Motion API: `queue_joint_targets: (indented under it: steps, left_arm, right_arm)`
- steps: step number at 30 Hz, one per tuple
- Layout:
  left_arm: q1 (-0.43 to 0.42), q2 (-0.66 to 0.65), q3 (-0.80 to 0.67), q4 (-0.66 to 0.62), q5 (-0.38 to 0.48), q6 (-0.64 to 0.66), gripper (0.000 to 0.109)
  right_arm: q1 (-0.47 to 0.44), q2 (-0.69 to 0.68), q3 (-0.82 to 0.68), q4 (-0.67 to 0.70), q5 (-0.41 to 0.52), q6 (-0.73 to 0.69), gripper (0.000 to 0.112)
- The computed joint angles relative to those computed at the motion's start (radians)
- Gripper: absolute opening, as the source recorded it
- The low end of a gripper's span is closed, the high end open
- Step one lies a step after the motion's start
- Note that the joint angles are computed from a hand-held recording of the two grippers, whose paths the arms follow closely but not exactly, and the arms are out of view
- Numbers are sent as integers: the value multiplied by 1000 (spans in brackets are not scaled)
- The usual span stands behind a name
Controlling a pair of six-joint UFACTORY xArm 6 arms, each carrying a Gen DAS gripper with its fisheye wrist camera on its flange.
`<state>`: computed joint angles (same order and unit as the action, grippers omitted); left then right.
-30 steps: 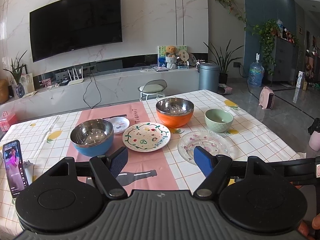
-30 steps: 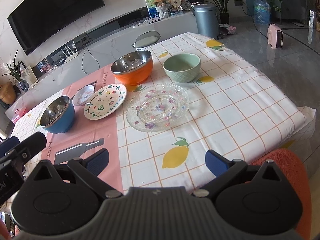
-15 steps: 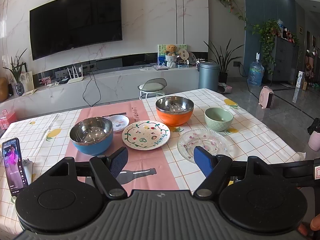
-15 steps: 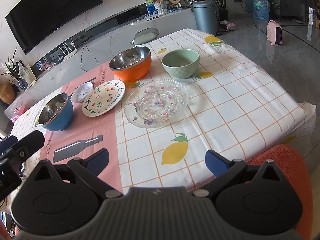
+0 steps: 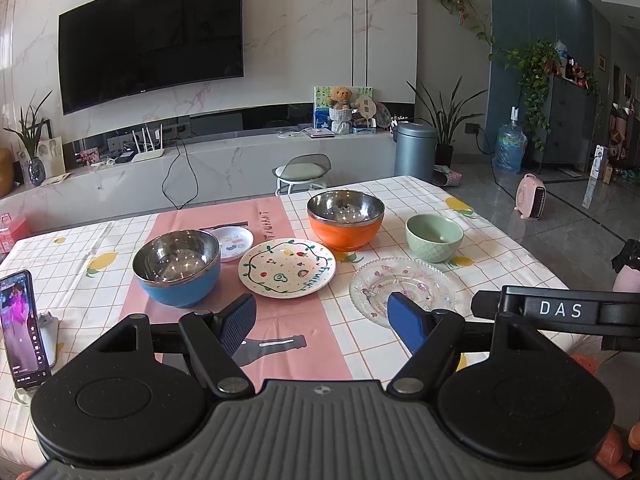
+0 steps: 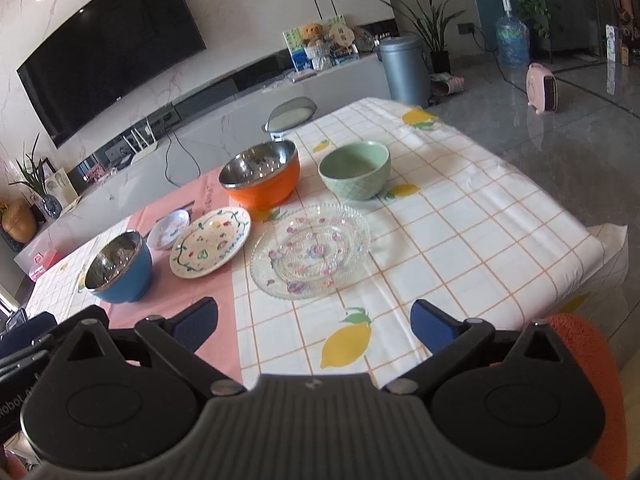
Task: Organize plates and bowls
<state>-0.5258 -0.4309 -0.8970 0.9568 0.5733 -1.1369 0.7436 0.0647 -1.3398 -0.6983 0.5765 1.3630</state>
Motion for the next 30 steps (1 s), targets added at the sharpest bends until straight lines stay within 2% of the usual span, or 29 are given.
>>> queue_joint_targets:
  steps: [4,5,8,10,12,15,17,19,22,24,26,30]
  left_arm:
    - [28,13,-10,-29,-43,9,85]
    - [41,18,-9,-59,-71,27,80]
    - [84,43,-3,-248,-159,144,74]
    - [105,60,7,-361,-220,214,65]
    - [115,84,0,-426,-236,246,55]
    - [128,121,-11,-591,-258,357,54]
    - [135,144,-17,-691,-278,410,54]
    - [143,164,-26,-676,-290,391,54]
    - [154,203,-55,-525,-292,272,54]
    - [159,236,-82,-485,-285,235,54]
    - [175,265,-90,-426,-319,157,55]
    - [190,318,-112,-512,-313,207,58]
  right_arm:
    - [5,-3,6,-228,5,132,100]
    - [3,1,5,-267,0,158,100]
    - [-8,13,8,-364,-22,231,100]
    - [-17,22,8,-412,-48,251,100]
    - [-26,37,1,-458,-66,258,100]
    - [-30,59,-10,-505,-61,259,100]
    - [-47,71,-11,-520,-89,263,98]
    - [-71,81,-8,-523,-129,267,96]
    - [-80,100,-19,-518,-111,257,94]
    - [-87,114,-28,-540,-109,265,94]
    - [-98,132,-38,-560,-120,274,94]
    - [-119,177,-75,-489,-152,196,90]
